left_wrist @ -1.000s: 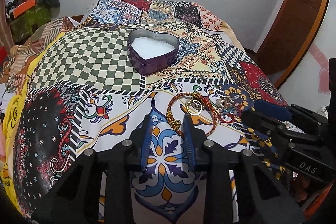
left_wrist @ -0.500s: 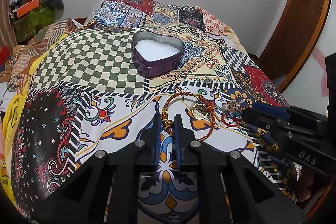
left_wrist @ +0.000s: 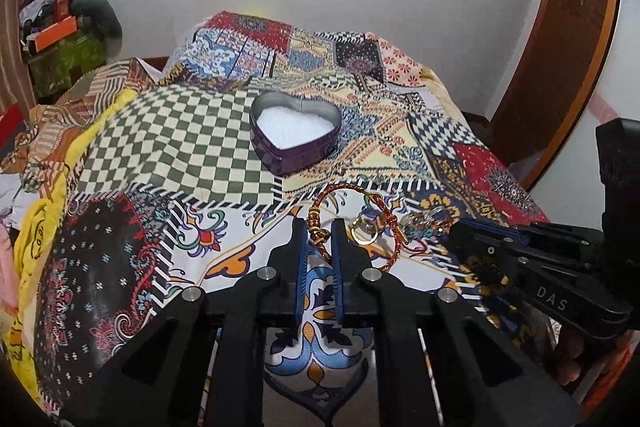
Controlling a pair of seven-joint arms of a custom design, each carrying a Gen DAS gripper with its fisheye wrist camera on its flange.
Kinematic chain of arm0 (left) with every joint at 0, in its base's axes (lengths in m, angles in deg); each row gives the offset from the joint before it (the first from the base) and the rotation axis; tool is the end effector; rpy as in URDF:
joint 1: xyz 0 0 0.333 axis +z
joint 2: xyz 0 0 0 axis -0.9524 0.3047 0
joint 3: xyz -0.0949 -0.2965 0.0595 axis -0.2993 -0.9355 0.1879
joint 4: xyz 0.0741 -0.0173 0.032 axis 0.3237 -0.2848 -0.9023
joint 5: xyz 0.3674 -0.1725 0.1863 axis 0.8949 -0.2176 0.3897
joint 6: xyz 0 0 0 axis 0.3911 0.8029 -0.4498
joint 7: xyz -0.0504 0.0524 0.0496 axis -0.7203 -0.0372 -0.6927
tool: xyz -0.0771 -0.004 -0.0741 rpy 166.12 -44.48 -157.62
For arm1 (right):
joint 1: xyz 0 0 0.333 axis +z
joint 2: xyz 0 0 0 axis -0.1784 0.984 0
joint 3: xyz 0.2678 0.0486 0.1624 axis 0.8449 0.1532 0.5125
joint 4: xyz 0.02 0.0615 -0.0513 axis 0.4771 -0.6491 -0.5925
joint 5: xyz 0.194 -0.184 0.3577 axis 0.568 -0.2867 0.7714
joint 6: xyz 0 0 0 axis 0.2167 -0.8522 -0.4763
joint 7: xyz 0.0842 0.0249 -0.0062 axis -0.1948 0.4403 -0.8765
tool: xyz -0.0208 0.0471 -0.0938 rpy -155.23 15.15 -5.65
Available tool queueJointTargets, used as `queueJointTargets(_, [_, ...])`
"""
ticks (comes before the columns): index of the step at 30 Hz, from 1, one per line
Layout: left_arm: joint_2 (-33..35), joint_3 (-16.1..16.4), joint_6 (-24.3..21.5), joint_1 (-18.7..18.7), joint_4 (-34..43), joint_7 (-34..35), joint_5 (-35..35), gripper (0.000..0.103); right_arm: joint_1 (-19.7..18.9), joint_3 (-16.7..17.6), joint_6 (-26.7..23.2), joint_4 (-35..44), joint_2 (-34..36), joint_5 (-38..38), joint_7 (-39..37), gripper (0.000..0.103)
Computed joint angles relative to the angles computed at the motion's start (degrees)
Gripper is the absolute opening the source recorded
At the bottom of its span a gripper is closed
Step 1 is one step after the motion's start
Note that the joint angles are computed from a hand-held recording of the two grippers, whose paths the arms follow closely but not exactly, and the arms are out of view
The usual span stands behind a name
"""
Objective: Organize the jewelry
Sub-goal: 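Grasp the gold bracelet with the left tool while the right tool grasps a silver ring, then carry the bracelet with the left tool toward the heart tin while the right tool carries the ring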
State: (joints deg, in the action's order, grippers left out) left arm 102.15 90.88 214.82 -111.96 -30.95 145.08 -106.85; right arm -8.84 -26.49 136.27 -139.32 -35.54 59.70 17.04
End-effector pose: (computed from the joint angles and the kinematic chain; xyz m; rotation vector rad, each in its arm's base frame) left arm 0.6427 -0.1310 0.2992 -1.9354 1.5527 -0.8925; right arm 0.6956 0.1843 0.3308 -2.1117 1.2255 -0.2329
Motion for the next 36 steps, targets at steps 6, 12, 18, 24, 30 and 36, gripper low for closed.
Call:
queueJointTargets(6, [-1.1,4.7,1.4,-5.7,-1.3,2.3,-3.6,0.01,-1.2,0.8,1.2,-1.7,-2.4,4.4,-2.6,0.004])
queueJointTargets(12, [-2.3,6.3,2.5,-8.5,-2.3,6.9,-9.0,0.01,0.8,-1.4,1.1,-1.2,-2.8,4.1,-0.2,0.005])
queueJointTargets(18, [-2.7,5.0,3.1,-7.7,-2.2,11.2,-13.3,0.01,1.3,-1.6,-0.3,1.9,-0.4,2.1,2.7,0.039])
queueJointTargets(24, [-2.5,0.9,3.1,-3.4,-1.2,14.4,-16.2,0.01,2.5,-1.8,0.5,4.0,2.1,-4.5,5.8,0.038])
queueJointTargets(30, [-2.0,-0.4,2.6,-2.0,-0.6,15.8,-18.0,0.01,2.4,-1.9,-2.6,5.3,4.0,-10.3,9.5,0.014])
queueJointTargets(36, [-1.7,0.5,2.7,-2.7,-0.4,16.0,-18.5,0.01,0.1,0.4,-1.4,3.8,2.7,-7.9,7.1,0.006])
